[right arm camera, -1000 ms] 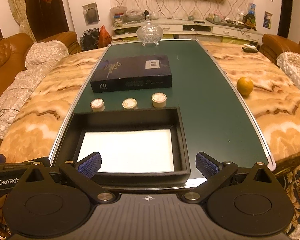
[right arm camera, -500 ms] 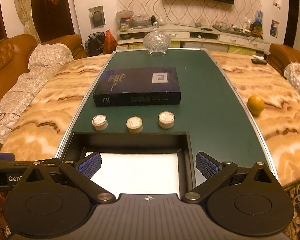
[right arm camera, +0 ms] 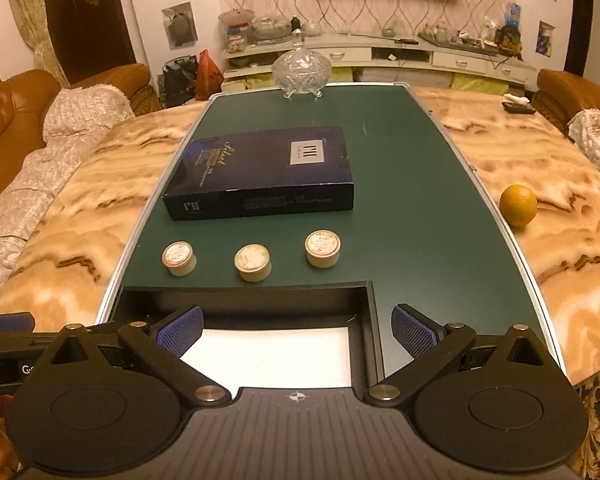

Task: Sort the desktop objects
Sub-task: 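Move the left gripper toward the red-labelled tin beside the box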

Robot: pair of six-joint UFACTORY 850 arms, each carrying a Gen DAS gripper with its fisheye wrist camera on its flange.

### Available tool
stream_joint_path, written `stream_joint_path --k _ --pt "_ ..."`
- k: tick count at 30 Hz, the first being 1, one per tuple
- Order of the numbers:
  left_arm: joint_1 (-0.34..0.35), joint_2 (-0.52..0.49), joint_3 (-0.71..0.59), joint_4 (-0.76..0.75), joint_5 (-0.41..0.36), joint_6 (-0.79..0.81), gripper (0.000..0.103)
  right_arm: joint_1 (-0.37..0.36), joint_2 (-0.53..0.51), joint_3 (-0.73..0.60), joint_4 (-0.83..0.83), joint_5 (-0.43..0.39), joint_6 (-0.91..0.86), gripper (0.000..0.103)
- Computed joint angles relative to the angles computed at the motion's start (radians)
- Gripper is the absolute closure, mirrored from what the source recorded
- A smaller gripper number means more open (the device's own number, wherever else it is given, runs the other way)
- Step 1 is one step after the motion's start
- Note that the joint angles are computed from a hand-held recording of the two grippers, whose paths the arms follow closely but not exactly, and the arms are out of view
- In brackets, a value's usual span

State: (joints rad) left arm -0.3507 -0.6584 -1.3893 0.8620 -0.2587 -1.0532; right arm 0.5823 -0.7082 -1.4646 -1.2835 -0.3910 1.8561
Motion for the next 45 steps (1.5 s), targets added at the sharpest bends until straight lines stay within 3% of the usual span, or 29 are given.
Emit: stream_joint_path --k 6,9,13,18,22,30,33,35,45 --pt "0.007 -0.048 -0.056 -0.060 -0.004 0.073 0.000 -0.021 -0.035 -0.037 -0.031 0.043 0.051 0.000" --pt "0.010 -0.079 -0.097 -0.100 -0.012 0.115 0.000 -0.020 -0.062 -0.073 -0.032 0.008 0.044 0.000" --pt "0.014 -0.117 -0.150 -0.151 -0.016 0.155 0.000 -0.012 -0.088 -0.093 -0.182 -0.034 0.147 0.000" --pt "0.022 -0.173 -0.232 -0.309 -0.032 0.305 0.000 -0.018 -0.126 -0.152 -0.078 -0.059 0.031 0.000" --pt "0.020 -0.212 -0.285 -0.302 -0.042 0.310 0.000 -0.044 -0.138 -0.170 0.029 0.005 -0.053 0.000" --pt "0.031 -0.312 -0.429 -0.442 -0.070 0.457 0.000 -0.077 -0.125 -0.129 -0.088 0.074 0.151 0.000" --pt "0.044 -0.358 -0.498 -0.577 -0.090 0.579 0.000 -0.087 -0.127 -0.128 -0.063 0.083 0.153 0.000" --pt "0.046 -0.387 -0.539 -0.580 -0.109 0.586 0.000 -0.094 -0.130 -0.130 -0.075 0.092 0.173 0.000" --pt "0.059 -0.509 -0.703 -0.692 -0.172 0.695 0.000 -0.089 -0.198 -0.231 0.049 0.033 -0.021 0.000"
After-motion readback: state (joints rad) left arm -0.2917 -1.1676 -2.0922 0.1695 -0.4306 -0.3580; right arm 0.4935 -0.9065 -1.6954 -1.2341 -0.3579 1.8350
